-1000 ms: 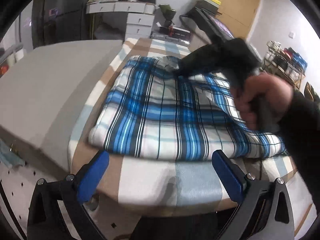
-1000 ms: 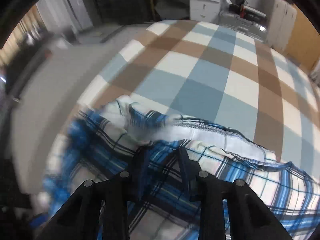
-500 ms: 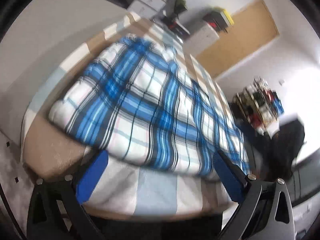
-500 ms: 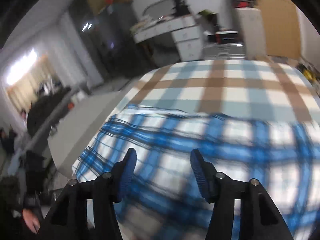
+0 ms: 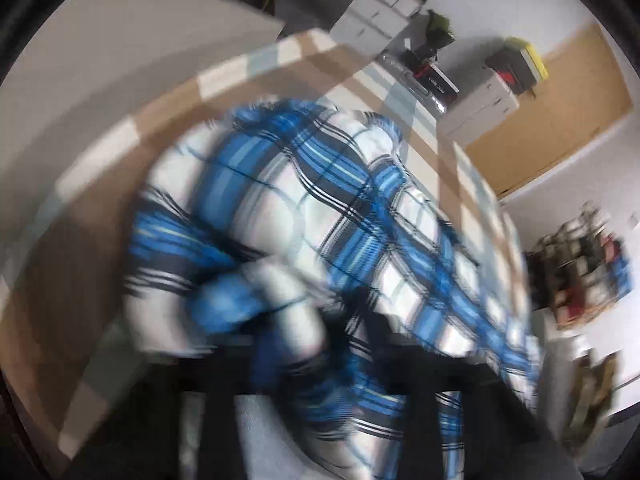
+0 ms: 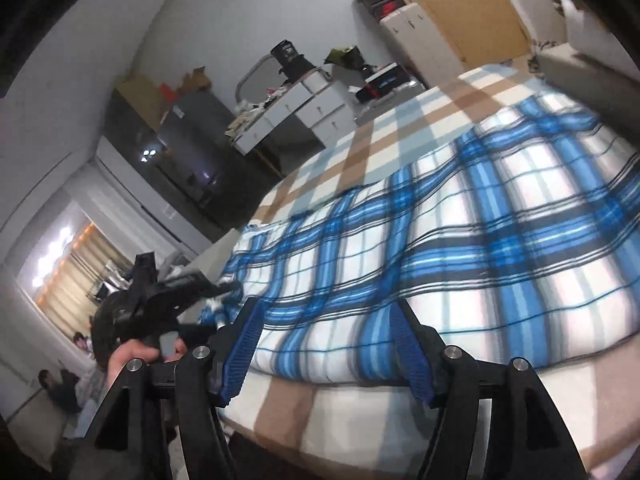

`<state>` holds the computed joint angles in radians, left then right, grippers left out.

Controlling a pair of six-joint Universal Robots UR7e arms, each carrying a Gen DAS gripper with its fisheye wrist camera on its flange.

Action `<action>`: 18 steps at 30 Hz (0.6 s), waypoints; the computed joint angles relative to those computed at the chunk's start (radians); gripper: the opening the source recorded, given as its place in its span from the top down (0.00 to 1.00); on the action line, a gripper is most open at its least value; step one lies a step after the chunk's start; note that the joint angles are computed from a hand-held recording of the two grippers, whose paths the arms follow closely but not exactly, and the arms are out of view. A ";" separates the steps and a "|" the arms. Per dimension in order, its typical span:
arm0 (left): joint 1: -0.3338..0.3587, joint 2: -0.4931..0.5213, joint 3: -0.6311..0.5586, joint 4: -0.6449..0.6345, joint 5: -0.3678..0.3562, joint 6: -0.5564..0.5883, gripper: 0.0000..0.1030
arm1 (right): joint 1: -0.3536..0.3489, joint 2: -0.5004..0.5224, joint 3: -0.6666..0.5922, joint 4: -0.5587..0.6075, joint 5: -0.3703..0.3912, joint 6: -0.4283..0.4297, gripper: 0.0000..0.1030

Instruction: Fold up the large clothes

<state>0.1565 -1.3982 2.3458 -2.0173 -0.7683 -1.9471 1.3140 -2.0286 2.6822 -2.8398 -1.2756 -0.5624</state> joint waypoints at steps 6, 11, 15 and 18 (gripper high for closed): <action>-0.118 0.103 -0.068 0.282 0.115 -0.006 0.92 | 0.230 -0.078 -0.122 0.087 -0.096 0.085 0.32; -0.193 0.191 -0.084 0.338 0.218 0.196 0.95 | 0.525 0.195 -0.403 0.273 -0.130 0.206 0.16; -0.244 0.264 -0.068 0.269 0.245 0.426 0.95 | 0.768 0.509 -0.701 0.535 -0.306 0.323 0.11; -0.265 0.287 -0.063 0.245 0.247 0.530 0.95 | 0.868 0.742 -0.900 0.787 -0.472 0.433 0.11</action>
